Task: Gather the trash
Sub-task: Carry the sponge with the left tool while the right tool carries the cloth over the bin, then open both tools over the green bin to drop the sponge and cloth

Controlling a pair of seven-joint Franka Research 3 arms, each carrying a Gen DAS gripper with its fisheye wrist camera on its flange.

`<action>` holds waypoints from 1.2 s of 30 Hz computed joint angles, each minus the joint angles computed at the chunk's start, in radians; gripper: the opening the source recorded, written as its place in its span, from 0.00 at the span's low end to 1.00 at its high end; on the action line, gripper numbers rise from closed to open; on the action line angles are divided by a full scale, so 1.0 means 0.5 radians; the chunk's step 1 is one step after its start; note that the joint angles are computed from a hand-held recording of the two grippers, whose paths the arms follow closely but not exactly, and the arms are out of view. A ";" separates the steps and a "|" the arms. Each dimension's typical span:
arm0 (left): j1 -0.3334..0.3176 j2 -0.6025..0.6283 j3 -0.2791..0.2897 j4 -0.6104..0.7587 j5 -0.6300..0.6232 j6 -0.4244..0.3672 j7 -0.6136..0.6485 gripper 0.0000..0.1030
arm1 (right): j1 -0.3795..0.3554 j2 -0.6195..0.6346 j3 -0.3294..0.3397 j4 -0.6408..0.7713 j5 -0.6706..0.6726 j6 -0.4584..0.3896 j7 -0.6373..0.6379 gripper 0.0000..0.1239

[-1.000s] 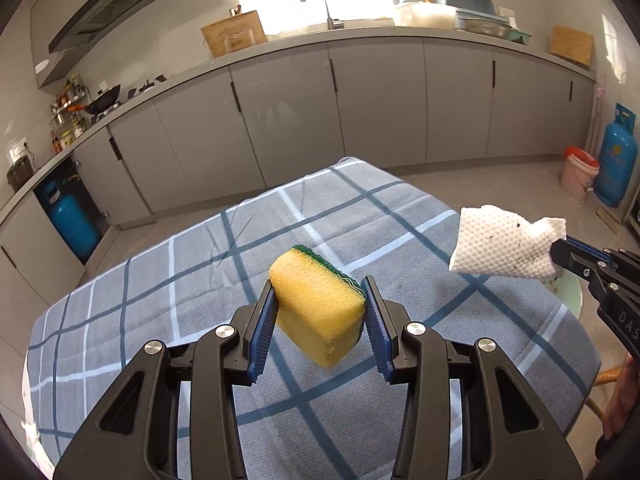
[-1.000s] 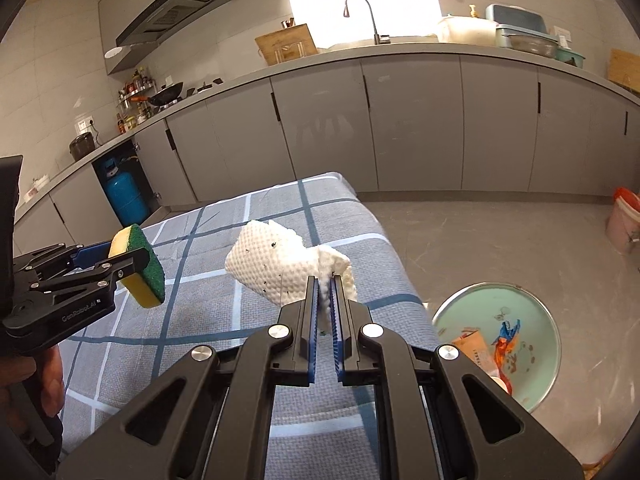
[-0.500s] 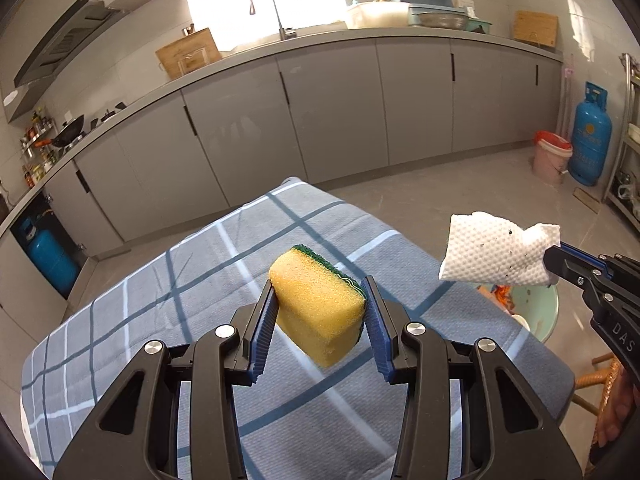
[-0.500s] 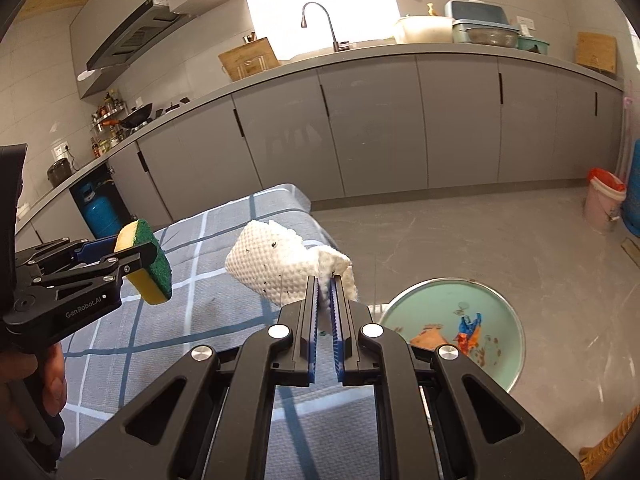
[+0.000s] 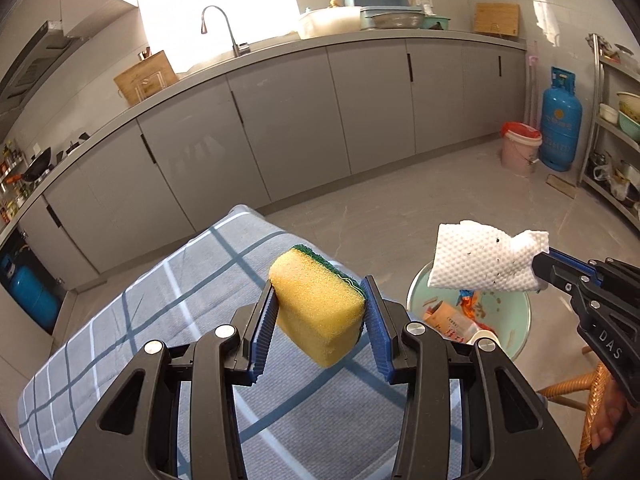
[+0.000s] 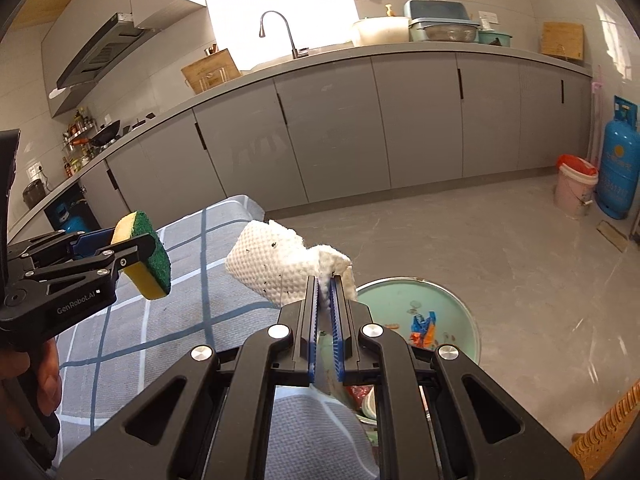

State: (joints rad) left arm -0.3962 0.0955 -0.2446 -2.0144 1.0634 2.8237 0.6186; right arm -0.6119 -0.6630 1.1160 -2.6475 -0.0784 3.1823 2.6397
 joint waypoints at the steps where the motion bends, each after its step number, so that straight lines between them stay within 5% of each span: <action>1: -0.003 0.013 -0.004 0.013 -0.002 0.002 0.009 0.41 | 0.000 -0.006 -0.003 -0.008 0.002 0.000 0.003 0.07; 27: -0.286 0.477 0.075 0.495 -0.225 0.003 0.360 0.41 | -0.100 -0.010 -0.064 -0.184 0.034 0.051 0.009 0.07; 36: -0.331 0.636 0.087 0.631 -0.468 0.056 0.567 0.44 | -0.370 0.109 0.114 -0.175 0.054 0.187 -0.005 0.10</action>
